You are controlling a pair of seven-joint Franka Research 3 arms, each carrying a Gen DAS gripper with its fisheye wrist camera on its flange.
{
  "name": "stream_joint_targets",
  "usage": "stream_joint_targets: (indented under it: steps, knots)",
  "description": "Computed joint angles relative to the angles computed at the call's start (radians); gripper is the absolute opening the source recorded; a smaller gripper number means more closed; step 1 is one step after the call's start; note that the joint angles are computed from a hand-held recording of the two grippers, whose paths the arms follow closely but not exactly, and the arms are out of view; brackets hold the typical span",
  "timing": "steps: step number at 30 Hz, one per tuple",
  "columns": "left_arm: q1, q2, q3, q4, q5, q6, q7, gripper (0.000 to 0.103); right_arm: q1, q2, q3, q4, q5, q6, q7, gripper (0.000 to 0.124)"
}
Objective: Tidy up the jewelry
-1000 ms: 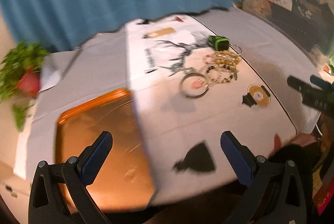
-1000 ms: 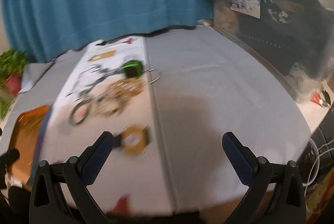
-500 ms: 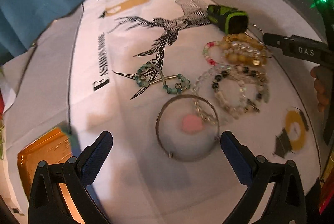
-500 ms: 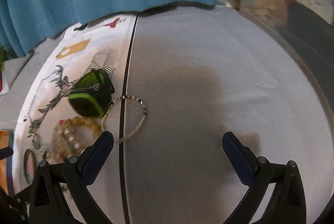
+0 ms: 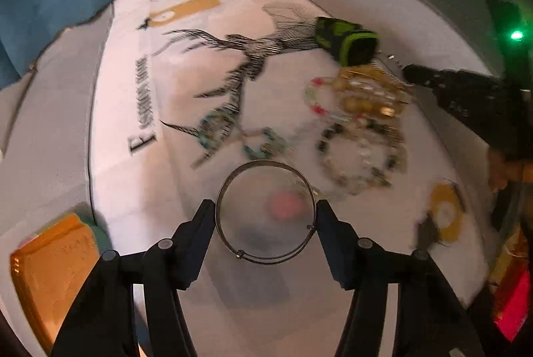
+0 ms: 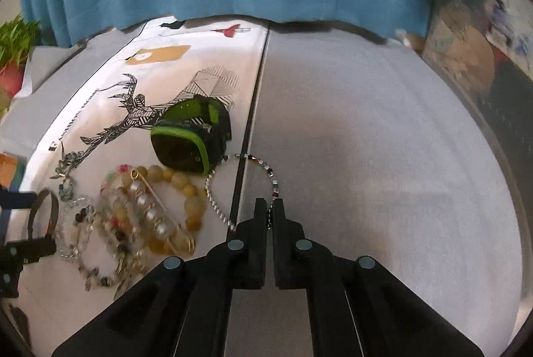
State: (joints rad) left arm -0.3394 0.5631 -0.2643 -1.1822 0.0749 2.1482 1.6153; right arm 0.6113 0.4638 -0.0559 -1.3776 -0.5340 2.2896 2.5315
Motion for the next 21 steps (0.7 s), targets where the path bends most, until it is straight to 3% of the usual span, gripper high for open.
stream_joint_targets:
  steps: [6,13,21]
  knots:
    - [0.055,-0.172,-0.031,-0.231,-0.080,0.122,0.021,0.057,0.048,-0.135,-0.002,-0.122,-0.128,-0.079,0.177,0.003]
    - [0.107,-0.431,-0.041,-0.497,-0.242,0.224,0.097,0.057,0.058,-0.235,0.093,-0.162,-0.237,-0.220,0.246,0.003]
    - [0.075,-0.757,0.048,-0.809,-0.355,0.312,0.122,0.057,0.125,-0.269,0.184,-0.128,-0.342,-0.334,0.299,0.003]
